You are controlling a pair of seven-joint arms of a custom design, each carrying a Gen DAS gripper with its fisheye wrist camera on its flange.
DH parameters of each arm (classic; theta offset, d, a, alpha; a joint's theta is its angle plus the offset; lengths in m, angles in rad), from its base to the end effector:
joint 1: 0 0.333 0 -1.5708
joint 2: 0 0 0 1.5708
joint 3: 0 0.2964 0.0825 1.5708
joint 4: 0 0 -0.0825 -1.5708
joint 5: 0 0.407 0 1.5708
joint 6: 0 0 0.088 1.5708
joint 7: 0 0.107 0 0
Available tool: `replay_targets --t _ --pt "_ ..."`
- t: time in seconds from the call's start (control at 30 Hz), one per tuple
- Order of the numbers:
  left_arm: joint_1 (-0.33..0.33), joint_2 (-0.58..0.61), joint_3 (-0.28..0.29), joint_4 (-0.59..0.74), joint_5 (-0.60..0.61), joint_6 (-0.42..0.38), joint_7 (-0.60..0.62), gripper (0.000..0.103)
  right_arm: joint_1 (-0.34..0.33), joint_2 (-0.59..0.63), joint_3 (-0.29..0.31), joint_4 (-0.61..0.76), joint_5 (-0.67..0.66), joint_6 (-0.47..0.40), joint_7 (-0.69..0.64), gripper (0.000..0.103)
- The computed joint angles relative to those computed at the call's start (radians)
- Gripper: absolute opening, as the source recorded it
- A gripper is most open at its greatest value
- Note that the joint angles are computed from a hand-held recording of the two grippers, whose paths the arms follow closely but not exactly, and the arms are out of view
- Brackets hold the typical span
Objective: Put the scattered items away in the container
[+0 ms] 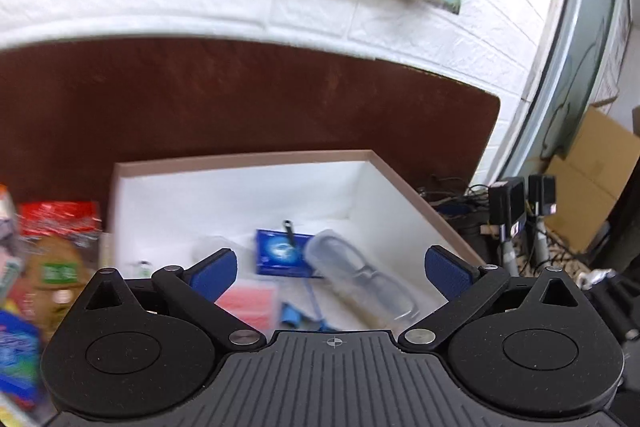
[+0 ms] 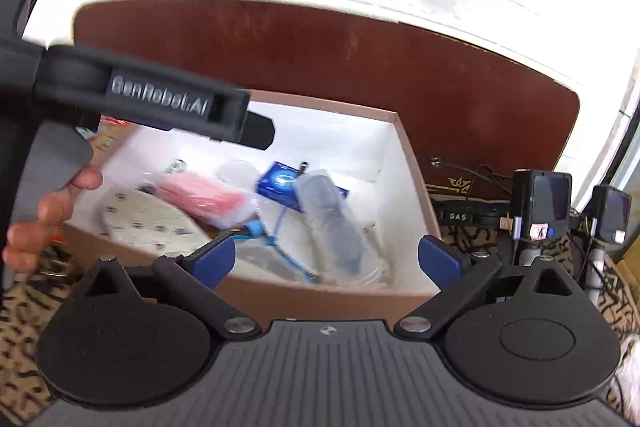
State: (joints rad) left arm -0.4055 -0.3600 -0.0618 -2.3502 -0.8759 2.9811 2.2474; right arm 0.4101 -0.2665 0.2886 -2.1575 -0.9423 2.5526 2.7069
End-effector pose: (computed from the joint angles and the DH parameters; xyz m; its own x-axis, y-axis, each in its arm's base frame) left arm 0.4744 -0.1822 0.5419 -0.4451 -0.8717 0.2050 -0.5339 0.0745 -0.8423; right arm 0.4068 0.3704 0.5479 0.1470 -0.9805 0.1305 -0.5261 -0.1893 -0.8291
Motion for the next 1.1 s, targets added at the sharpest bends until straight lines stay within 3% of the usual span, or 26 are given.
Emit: replay_targets --t 0.13,0.27,0.67,0.83,0.9,1.1 --pt "0.035 -0.137 -0.017 -0.111 0.057 -0.024 -0.067 0.103 0.020 -0.034 0.019 -0.021 0.020 -0.008 0.020 0.101" --pt "0.065 -0.256 -0.020 -0.201 0.136 -0.067 -0.144 0.103 0.046 -0.063 0.055 -0.032 0.037 -0.081 0.006 0.101" --pt "0.081 -0.514 -0.013 -0.375 0.302 -0.118 -0.263 0.103 0.110 -0.125 0.108 -0.049 0.063 -0.225 -0.007 0.102" --pt "0.129 -0.646 -0.078 -0.501 0.367 -0.037 -0.347 0.103 0.131 -0.153 0.116 -0.067 0.097 -0.239 -0.002 0.102" --pt "0.117 -0.700 -0.067 -0.545 0.389 -0.031 -0.359 0.103 0.135 -0.153 0.121 -0.069 0.104 -0.249 -0.008 0.102" --pt "0.108 -0.755 -0.035 -0.567 0.454 -0.128 -0.386 0.103 0.144 -0.137 0.124 -0.063 0.117 -0.266 -0.006 0.102"
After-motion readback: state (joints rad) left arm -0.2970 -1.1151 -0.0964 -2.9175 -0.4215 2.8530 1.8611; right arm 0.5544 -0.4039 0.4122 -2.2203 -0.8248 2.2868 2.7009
